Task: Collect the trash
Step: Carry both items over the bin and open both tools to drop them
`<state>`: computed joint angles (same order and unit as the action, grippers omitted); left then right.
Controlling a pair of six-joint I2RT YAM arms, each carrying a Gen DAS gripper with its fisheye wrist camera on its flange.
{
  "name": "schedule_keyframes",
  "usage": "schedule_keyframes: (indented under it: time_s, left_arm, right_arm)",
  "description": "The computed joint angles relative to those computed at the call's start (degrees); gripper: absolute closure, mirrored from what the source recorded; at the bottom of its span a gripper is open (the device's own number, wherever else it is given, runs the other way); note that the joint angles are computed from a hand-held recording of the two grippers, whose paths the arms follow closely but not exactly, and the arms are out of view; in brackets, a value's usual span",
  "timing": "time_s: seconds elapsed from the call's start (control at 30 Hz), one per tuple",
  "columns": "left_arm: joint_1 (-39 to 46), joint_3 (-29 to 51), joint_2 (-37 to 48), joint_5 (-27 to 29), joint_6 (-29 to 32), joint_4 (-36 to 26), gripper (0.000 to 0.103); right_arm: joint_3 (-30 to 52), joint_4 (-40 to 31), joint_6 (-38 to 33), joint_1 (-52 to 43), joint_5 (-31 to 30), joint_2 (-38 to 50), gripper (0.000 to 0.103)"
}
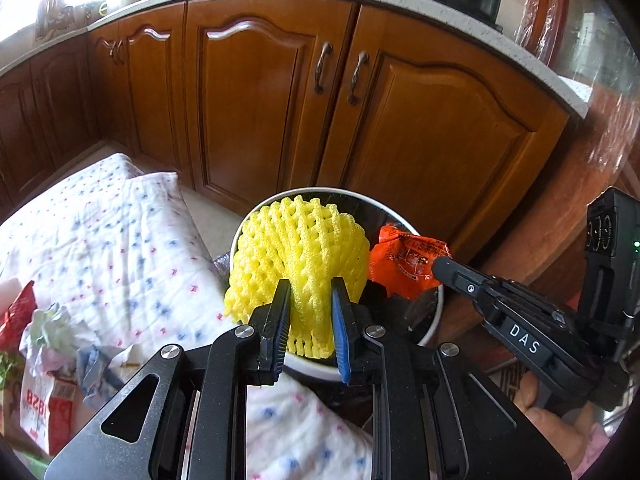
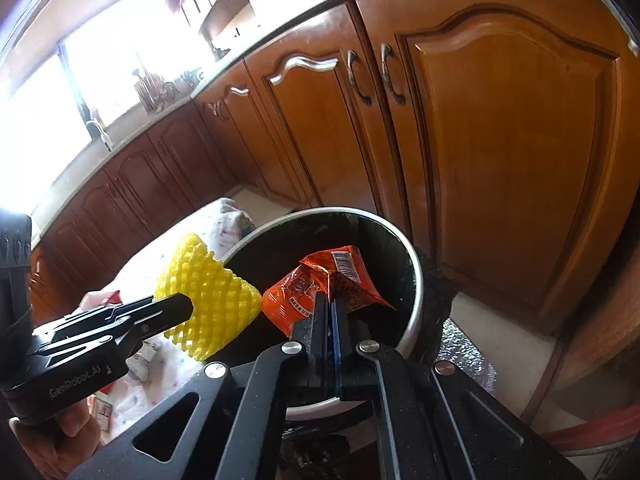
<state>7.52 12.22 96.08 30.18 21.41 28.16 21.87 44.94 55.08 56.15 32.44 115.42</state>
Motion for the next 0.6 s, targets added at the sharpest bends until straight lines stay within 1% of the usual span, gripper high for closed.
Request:
schedule_keyframes:
  time_s: [0.03, 0.13, 0.17, 0.2, 0.23, 0.27, 0.3, 0.33, 0.37, 0.4, 0.47, 0.53, 0.57, 0.6]
  left_arm:
    - [-0.84, 0.70, 1.26, -0.56, -0.32, 0.16, 0.085]
    - [-3.40, 2.36, 3.46, -2.55, -1.86, 0.42, 0.082]
    - [-4.17, 3.00, 4.09, -3.19, -2.35, 0.21, 0.078]
    - [-4.41, 3.53, 4.65, -3.30, -2.48, -0.28, 0.075]
    - [-4.40, 4.00, 4.97, -3.11, -2.55, -0.57, 0.070]
    - [-4.46, 4.07, 5.03, -3.28, -2.72, -0.53, 0.064]
    - [-4.58, 4.09, 5.01, -3.42, -2.92, -0.53, 0.061]
    - [-4.46, 4.14, 4.96, -3.14, -2.86, -0.70, 0.056]
    - [-4.30, 4.09, 4.72, -2.83, -2.76, -0.95, 0.054]
    - [-4.15, 3.78, 4.26, -2.74, -2.67, -0.98, 0.053]
    - [-3.43, 2.69, 2.83, -2.53, -2.23, -0.97, 0.051]
    - [-1.12, 1.58, 0.95, -0.96, -0.93, -1.94, 0.050]
    - [0.54, 1.48, 0.80, 0.09, 0.18, -2.35, 0.049]
    - [2.26, 0.74, -0.29, 1.04, 1.25, -2.90, 0.049]
  right_arm:
    - [0.02, 0.80, -0.37, -0.81, -1.29, 0.67, 0.096]
    - [-0.27, 2.61, -0.83, -2.06, -2.71, 1.58, 0.094]
    - [-0.43, 3.01, -0.81, -2.26, -2.99, 1.65, 0.091]
    - [-0.52, 3.20, -0.77, -2.47, -3.17, 1.54, 0.083]
    - [-0.87, 3.68, -0.51, -2.48, -3.09, 1.48, 0.078]
    - [-1.36, 4.66, -0.41, -2.52, -3.17, 1.55, 0.069]
    - [-1.67, 5.37, -0.39, -2.58, -3.10, 1.77, 0.067]
    - [-2.05, 5.41, -0.06, -2.29, -2.66, 1.46, 0.067]
    - [-2.35, 5.61, 0.12, -2.05, -2.57, 1.15, 0.066]
    - [-2.45, 5.94, 0.20, -1.95, -2.57, 1.04, 0.061]
    - [-3.31, 6.91, 0.95, -0.47, -1.26, 0.48, 0.054]
    - [-3.84, 7.52, 1.65, 1.13, 0.32, 0.06, 0.044]
    - [-4.11, 7.90, 2.31, 2.20, 1.25, -0.09, 0.037]
    - [-4.26, 8.10, 2.85, 3.07, 1.96, -0.18, 0.032]
